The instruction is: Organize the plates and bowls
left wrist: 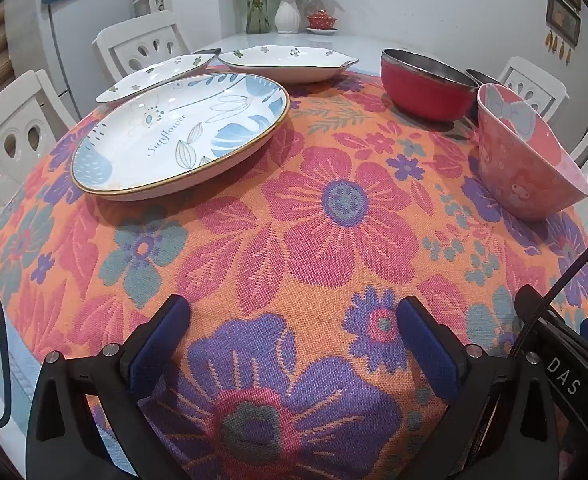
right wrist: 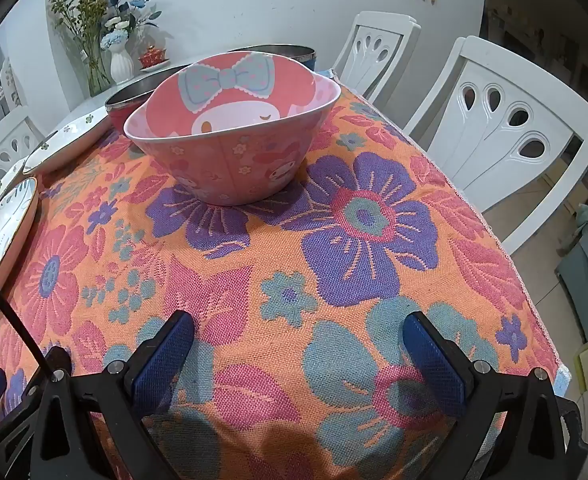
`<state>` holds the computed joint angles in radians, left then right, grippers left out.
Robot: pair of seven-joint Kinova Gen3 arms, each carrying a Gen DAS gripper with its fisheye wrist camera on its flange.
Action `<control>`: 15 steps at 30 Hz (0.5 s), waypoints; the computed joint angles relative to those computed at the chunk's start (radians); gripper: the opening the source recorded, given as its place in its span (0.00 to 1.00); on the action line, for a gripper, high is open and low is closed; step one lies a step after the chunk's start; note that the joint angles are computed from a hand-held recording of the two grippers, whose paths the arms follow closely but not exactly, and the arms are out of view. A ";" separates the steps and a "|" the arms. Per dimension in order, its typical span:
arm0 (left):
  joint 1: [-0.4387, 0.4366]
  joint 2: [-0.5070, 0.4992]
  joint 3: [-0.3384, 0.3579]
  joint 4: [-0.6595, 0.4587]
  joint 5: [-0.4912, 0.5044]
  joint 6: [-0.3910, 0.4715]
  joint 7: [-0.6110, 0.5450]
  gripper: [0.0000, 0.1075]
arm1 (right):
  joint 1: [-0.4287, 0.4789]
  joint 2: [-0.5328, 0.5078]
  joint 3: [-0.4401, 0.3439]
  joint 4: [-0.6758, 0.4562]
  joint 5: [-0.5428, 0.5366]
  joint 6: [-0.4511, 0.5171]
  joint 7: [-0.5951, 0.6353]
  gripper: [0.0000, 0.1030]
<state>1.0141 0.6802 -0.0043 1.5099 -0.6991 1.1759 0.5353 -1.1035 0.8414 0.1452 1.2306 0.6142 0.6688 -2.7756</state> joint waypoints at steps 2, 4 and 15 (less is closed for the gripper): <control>0.019 0.001 -0.038 -0.008 0.036 -0.005 -0.039 0.96 | 0.027 -0.001 -0.055 -0.006 0.055 0.025 -0.030 1.00; -0.009 -0.029 -0.018 0.017 0.056 -0.044 -0.090 0.96 | 0.049 0.005 -0.102 -0.049 0.045 0.095 -0.012 1.00; -0.045 -0.292 0.080 0.174 0.124 0.026 -0.164 0.95 | 0.205 0.117 -0.325 -0.454 -0.313 0.543 0.403 1.00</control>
